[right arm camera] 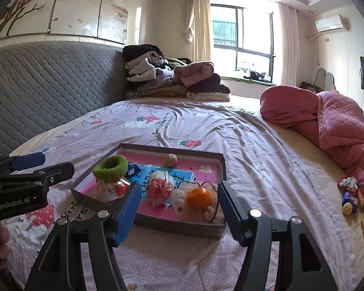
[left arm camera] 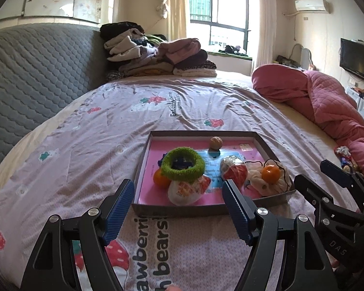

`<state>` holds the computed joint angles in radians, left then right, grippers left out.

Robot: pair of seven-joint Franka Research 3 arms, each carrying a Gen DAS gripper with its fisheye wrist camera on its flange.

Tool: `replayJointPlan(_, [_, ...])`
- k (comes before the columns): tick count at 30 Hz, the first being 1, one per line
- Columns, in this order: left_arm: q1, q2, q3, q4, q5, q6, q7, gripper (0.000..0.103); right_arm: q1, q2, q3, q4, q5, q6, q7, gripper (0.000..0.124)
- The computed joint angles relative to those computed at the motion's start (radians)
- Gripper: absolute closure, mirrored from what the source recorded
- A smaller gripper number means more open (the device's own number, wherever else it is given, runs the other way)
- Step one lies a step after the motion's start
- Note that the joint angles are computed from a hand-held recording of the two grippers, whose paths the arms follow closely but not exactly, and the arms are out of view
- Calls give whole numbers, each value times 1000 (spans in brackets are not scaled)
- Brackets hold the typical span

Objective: Organize objects
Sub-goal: 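Open both grippers and withdraw them from the tray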

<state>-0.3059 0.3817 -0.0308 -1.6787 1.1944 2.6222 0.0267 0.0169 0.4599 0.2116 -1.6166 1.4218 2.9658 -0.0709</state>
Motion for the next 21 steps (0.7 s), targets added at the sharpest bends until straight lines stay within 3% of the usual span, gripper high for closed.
replayJointPlan(21, [3, -15, -13, -75, 17, 10, -37, 27, 25, -13, -19, -57, 51, 66, -4, 53])
